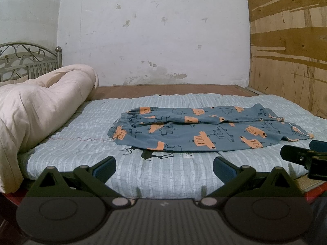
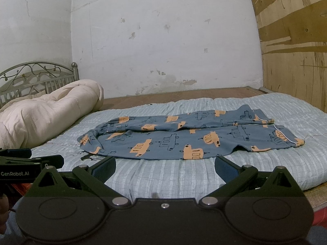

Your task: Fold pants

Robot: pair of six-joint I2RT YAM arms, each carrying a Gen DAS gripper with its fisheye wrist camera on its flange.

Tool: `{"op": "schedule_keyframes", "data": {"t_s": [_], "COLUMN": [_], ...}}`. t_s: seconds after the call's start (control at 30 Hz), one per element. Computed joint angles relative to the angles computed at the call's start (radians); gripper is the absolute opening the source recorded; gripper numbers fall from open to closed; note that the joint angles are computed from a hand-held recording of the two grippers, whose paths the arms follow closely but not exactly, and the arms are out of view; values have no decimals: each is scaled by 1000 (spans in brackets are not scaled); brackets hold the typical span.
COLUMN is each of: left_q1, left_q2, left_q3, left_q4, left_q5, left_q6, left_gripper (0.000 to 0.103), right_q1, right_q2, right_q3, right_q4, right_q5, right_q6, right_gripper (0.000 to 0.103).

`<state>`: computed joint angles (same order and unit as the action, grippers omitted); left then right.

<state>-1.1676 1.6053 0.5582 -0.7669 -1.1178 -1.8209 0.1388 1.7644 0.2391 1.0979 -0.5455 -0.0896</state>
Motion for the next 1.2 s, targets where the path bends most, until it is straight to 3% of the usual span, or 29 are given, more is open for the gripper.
{"op": "schedule_keyframes", "data": {"t_s": [0.63,1.03,1.2], "left_q1": [9,156,230], "left_q2": [-9,-145,-193], "left_q3": [-12,-72,-75], "left_q4": [20,223,240], "left_q5": [35,143,137], "left_q6": [27,325,423], "left_gripper": [103,103,103], "right_q1": [-2,34,55], "right_q2": [6,-96,-109], "right_q3": [17,116,191], "right_q4": [-32,-324,-445], "right_q5": [3,36,68], "right_q6": [-8,-20,-39], "right_gripper": [102,102,102]}}
